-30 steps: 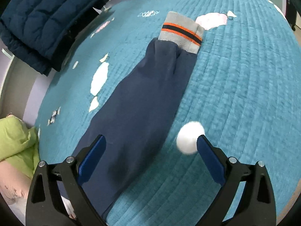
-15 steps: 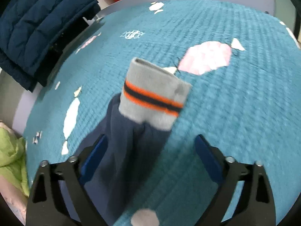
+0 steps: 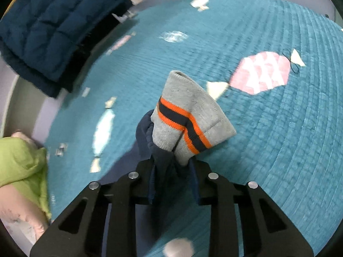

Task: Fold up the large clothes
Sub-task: 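Fold the held sleeve across the jacket front with the right tool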

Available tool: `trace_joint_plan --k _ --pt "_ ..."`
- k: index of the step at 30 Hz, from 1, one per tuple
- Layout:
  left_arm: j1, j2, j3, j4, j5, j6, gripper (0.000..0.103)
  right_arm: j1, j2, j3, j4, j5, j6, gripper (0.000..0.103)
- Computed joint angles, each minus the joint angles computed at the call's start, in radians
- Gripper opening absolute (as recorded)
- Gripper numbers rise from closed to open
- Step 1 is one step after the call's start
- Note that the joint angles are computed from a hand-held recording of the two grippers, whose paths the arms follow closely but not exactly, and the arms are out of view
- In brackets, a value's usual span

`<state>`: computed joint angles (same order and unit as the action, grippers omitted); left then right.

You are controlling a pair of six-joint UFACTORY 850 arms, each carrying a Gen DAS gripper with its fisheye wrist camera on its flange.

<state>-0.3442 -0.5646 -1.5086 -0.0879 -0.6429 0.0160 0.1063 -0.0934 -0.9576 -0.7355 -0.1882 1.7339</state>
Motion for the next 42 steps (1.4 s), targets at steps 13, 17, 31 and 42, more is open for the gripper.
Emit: trace_joint_plan --k 13,17,31,42 --pt "0.014 0.019 0.015 -0.026 -0.005 0.033 0.000 0.246 0.058 -0.174 -0.099 -0.053 -0.023 0.024" --pt "0.038 0.056 0.021 -0.085 -0.024 0.105 0.000 0.320 0.025 -0.253 -0.058 -0.152 -0.074 0.024" --pt "0.256 0.336 0.150 -0.178 -0.050 0.306 0.035 0.584 -0.257 -0.647 -0.030 -0.389 -0.191 0.024" --pt "0.547 0.465 0.268 -0.301 -0.025 0.523 0.040 0.724 -0.694 -1.218 0.051 -0.679 -0.381 0.025"
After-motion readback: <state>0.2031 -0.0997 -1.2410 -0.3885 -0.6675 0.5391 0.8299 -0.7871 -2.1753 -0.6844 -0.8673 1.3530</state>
